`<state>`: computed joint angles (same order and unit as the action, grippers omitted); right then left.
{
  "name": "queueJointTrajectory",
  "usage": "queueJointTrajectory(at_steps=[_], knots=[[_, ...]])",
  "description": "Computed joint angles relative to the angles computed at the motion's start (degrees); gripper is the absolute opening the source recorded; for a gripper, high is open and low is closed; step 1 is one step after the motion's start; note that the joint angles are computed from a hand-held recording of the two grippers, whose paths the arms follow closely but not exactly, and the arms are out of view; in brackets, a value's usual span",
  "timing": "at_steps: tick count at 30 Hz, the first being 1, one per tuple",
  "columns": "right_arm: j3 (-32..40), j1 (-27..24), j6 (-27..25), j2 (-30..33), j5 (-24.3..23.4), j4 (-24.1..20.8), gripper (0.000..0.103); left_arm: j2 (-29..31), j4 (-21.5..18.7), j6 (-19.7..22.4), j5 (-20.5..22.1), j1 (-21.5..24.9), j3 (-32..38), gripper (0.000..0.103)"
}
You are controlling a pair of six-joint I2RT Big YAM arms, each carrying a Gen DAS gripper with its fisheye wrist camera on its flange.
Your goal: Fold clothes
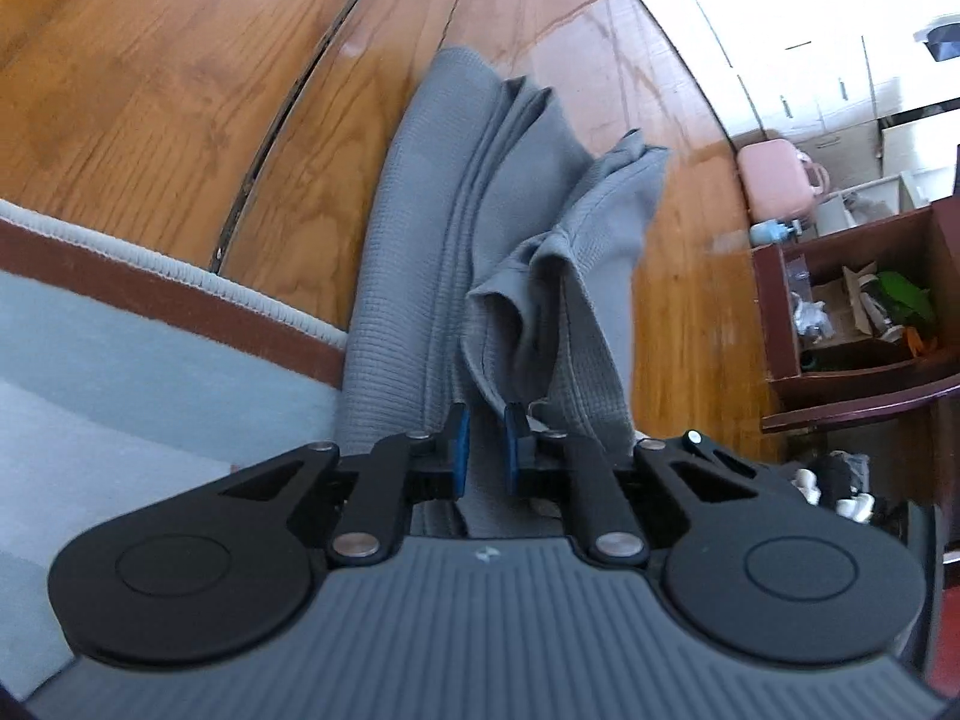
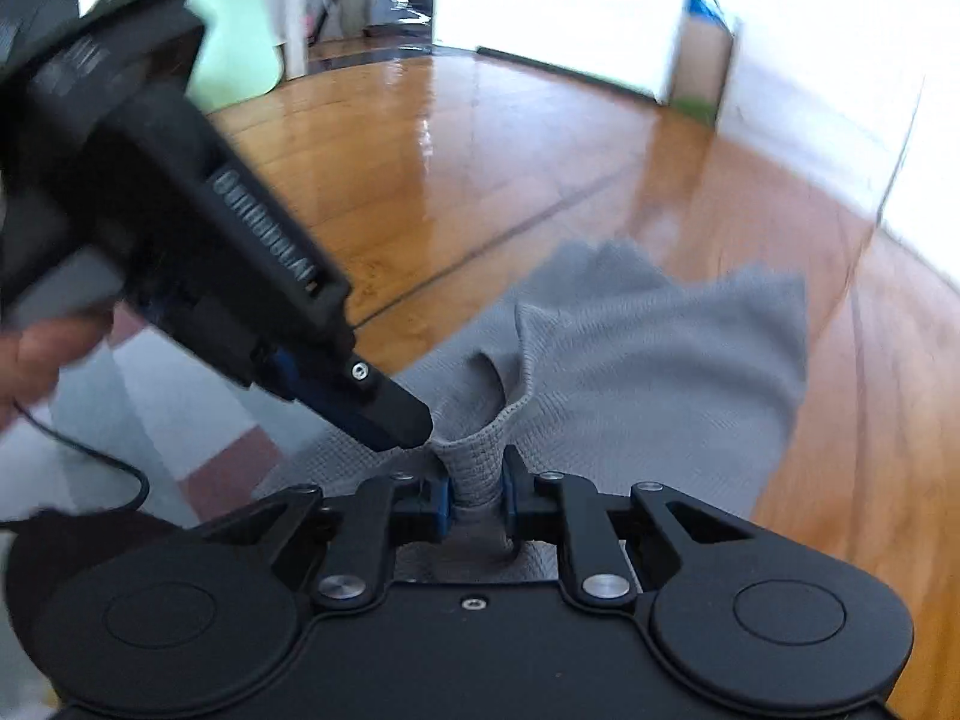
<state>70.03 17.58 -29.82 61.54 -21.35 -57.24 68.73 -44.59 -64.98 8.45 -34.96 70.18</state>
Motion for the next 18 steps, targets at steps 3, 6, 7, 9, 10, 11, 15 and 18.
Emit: queueJointTrajectory(at_steps=[3,6,7,9,10,11,15,18], knots=[[0.26,1.79,-7.52,-0.18,3.87,-1.98,0.019,1.25,-6.07,4.17,-2.23,-0.68,3.1,0.01],[0.5,3.77,-14.7,-0.31,8.07,-3.66,0.019,2.32,-6.46,2.66,0.02,-0.3,3.22,0.014],[0.57,3.76,-15.1,-0.21,7.97,-4.04,0.02,2.58,-6.42,2.35,0.96,-0.29,3.08,0.016],[1.5,2.81,-14.3,0.3,6.05,-5.7,0.02,3.56,-6.93,2.5,1.83,-0.58,3.56,0.025],[2.42,1.87,-13.15,0.73,4.27,-7.03,0.019,4.05,-7.19,2.57,2.27,-0.73,3.81,0.027],[3.82,0.73,-11.85,1.39,2.74,-8.78,0.019,4.27,-7.15,2.43,2.45,-0.86,3.8,0.028],[6.12,-2.7,-11.64,3.79,-1.82,-12.69,0.024,3.65,-0.24,-1.61,4.17,-0.7,0.95,0.058],[6.1,-4.19,-14.96,3.32,-4.21,-14.12,0.045,3.3,3.92,-3.8,4.54,-0.7,-0.75,0.022]])
